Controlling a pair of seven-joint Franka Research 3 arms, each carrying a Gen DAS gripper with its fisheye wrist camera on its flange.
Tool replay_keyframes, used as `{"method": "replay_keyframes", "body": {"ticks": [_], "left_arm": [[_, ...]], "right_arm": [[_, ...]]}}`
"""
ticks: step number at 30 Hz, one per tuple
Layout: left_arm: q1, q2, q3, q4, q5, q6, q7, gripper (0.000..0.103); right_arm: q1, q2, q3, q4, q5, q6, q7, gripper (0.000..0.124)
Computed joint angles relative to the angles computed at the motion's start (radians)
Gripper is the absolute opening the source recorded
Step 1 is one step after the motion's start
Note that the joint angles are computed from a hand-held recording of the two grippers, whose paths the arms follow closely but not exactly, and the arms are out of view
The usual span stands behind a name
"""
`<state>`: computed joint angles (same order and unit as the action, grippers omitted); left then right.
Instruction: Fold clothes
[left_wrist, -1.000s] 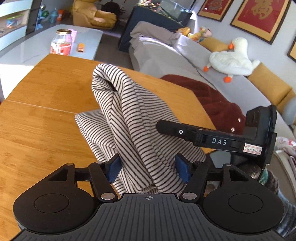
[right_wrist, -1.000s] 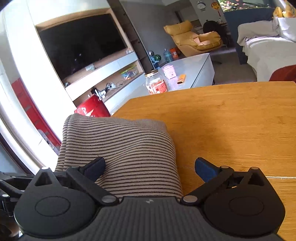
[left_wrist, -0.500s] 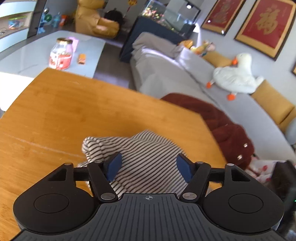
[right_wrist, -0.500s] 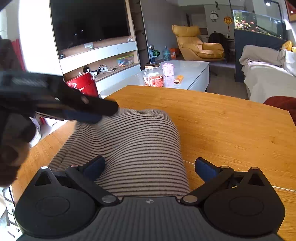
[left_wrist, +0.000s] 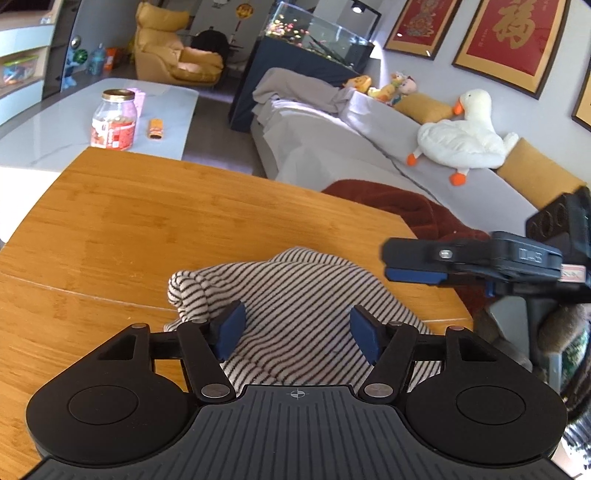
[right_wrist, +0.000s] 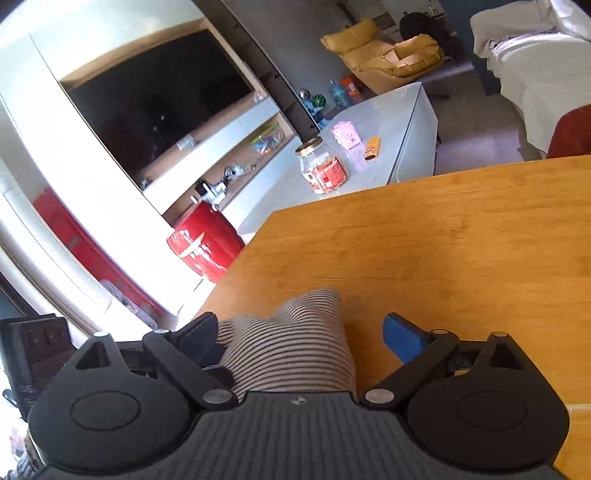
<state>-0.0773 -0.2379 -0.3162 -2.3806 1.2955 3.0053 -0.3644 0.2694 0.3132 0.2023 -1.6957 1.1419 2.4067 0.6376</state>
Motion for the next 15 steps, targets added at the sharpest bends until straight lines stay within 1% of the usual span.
{"method": "replay_keyframes", "body": {"ticks": [2, 3, 4, 6, 7, 8, 9, 10, 12, 13, 14, 15], "left_arm": [[-0.004, -0.028, -0.002, -0.019, -0.004, 0.002, -0.01, 0.073], [-0.006, -0.043, -0.002, -0.032, -0.016, 0.005, -0.005, 0.078], [-0.009, -0.056, -0.003, -0.044, -0.034, 0.002, 0.01, 0.08], [0.008, -0.067, -0.017, -0.059, -0.028, 0.005, -0.001, 0.081], [0.019, -0.071, -0.024, -0.064, -0.016, 0.009, -0.016, 0.082], [0.029, -0.074, -0.029, -0.069, -0.003, 0.013, -0.031, 0.083], [0.046, -0.076, -0.036, -0.069, 0.03, 0.026, -0.07, 0.086], [0.062, -0.078, -0.041, -0.068, 0.071, 0.041, -0.117, 0.09], [0.086, -0.084, -0.041, -0.062, 0.189, 0.076, -0.25, 0.092], [0.086, -0.078, -0.033, -0.054, 0.242, 0.084, -0.303, 0.091], [0.081, -0.071, -0.022, -0.045, 0.293, 0.09, -0.354, 0.09], [0.073, -0.063, -0.01, -0.035, 0.346, 0.094, -0.406, 0.088]], "right_arm": [[0.026, 0.068, -0.013, 0.087, -0.126, -0.055, 0.08, 0.093], [0.036, 0.105, -0.017, 0.137, -0.188, -0.087, 0.118, 0.093], [0.039, 0.138, -0.014, 0.183, -0.232, -0.128, 0.145, 0.093], [0.024, 0.192, 0.002, 0.263, -0.271, -0.235, 0.182, 0.091], [-0.006, 0.21, 0.044, 0.288, -0.297, -0.265, 0.2, 0.079], [-0.013, 0.197, 0.059, 0.277, -0.29, -0.267, 0.167, 0.074], [0.008, 0.153, 0.039, 0.231, -0.245, -0.241, 0.089, 0.07], [0.003, 0.111, 0.053, 0.184, -0.212, -0.203, 0.013, 0.065], [-0.023, 0.025, 0.084, 0.082, -0.062, -0.144, -0.195, 0.06], [-0.026, -0.003, 0.086, 0.049, 0.002, -0.121, -0.264, 0.058], [-0.01, -0.014, 0.074, 0.033, 0.013, -0.081, -0.277, 0.056], [0.018, -0.016, 0.054, 0.023, -0.011, -0.027, -0.253, 0.054]]}}
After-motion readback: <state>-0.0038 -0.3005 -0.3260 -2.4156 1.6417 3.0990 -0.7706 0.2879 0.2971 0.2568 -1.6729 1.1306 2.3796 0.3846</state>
